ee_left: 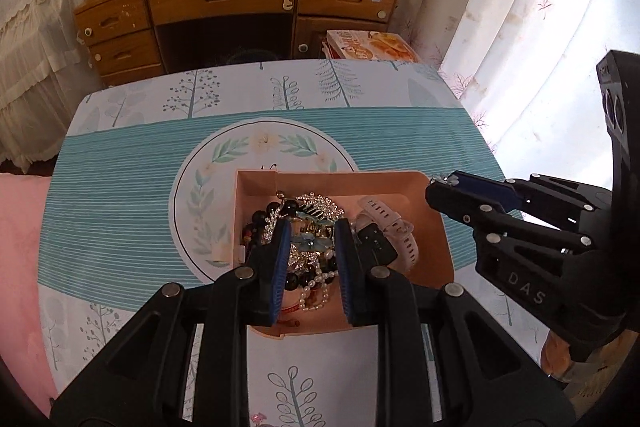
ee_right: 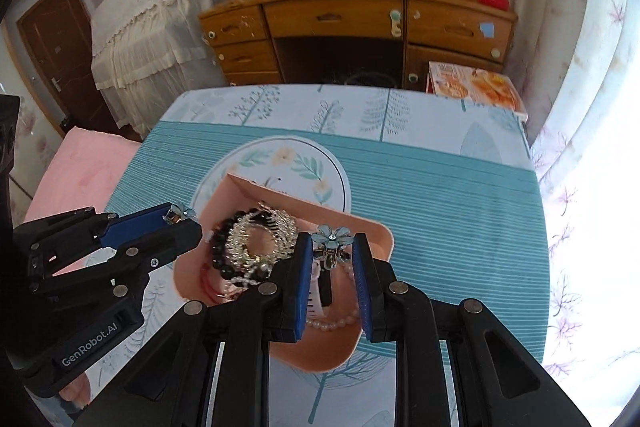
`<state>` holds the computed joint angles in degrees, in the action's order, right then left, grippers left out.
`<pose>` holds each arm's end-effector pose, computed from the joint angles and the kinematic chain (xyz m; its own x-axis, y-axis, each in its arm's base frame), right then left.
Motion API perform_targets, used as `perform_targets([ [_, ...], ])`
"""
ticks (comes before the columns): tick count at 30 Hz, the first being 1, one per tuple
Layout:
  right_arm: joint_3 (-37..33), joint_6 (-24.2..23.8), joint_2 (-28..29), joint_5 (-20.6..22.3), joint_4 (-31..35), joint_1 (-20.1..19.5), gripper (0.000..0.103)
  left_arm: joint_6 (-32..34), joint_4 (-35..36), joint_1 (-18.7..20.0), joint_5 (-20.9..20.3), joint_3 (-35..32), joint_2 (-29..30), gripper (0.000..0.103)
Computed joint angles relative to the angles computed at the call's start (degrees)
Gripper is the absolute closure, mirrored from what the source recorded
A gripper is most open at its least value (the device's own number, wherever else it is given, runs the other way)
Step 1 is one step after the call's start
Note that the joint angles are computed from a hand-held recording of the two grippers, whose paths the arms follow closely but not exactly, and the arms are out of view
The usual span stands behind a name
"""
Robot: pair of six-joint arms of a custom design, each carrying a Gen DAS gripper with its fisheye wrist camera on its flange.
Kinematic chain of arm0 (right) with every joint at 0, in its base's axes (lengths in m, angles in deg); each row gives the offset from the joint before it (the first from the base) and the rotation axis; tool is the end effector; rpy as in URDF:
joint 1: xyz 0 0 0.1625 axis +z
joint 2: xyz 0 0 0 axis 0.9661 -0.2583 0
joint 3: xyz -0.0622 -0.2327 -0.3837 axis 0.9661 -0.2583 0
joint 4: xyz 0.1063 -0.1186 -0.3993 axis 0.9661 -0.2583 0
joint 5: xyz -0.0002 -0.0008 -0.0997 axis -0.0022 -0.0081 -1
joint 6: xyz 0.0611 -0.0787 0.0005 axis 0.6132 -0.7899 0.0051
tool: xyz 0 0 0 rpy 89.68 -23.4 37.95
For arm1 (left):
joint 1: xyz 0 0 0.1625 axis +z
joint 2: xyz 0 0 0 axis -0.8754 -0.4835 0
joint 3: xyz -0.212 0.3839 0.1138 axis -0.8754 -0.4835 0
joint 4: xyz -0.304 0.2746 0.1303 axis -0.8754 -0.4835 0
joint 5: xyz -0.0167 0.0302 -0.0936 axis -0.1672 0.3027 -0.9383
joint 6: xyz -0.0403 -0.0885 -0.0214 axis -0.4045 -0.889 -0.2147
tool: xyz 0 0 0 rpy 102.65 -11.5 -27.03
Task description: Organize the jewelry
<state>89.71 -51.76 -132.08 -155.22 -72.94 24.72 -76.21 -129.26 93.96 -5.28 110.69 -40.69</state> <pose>0.1844 -0.5618 0.3263 -0.7275 -0.3705 0.5775 -0.5590 0.8081 -0.1858 -0.3915 -0.4975 0.1295 -0.7922 0.0346 -0.6092 0.3520 0.8415 -0.4098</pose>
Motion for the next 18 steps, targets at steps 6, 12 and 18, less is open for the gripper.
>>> perform_targets([
  [6, -0.96, -0.5, 3.78, -1.05, -2.65, -2.41, 0.081, 0.09, -0.74, 2.52, -3.12, -0.3, 0.84, 0.046],
  [12, -1.02, -0.49, 4.45, -0.64, -3.61, -3.25, 0.079, -1.4, -1.18, 2.37, -2.45, 1.11, -0.71, 0.043],
  [18, 0.11, -0.61, 2.9, -0.1, -4.53, -2.81, 0.079, -3.82, 2.65, 0.12, 0.1, 2.27, -2.74, 0.043],
])
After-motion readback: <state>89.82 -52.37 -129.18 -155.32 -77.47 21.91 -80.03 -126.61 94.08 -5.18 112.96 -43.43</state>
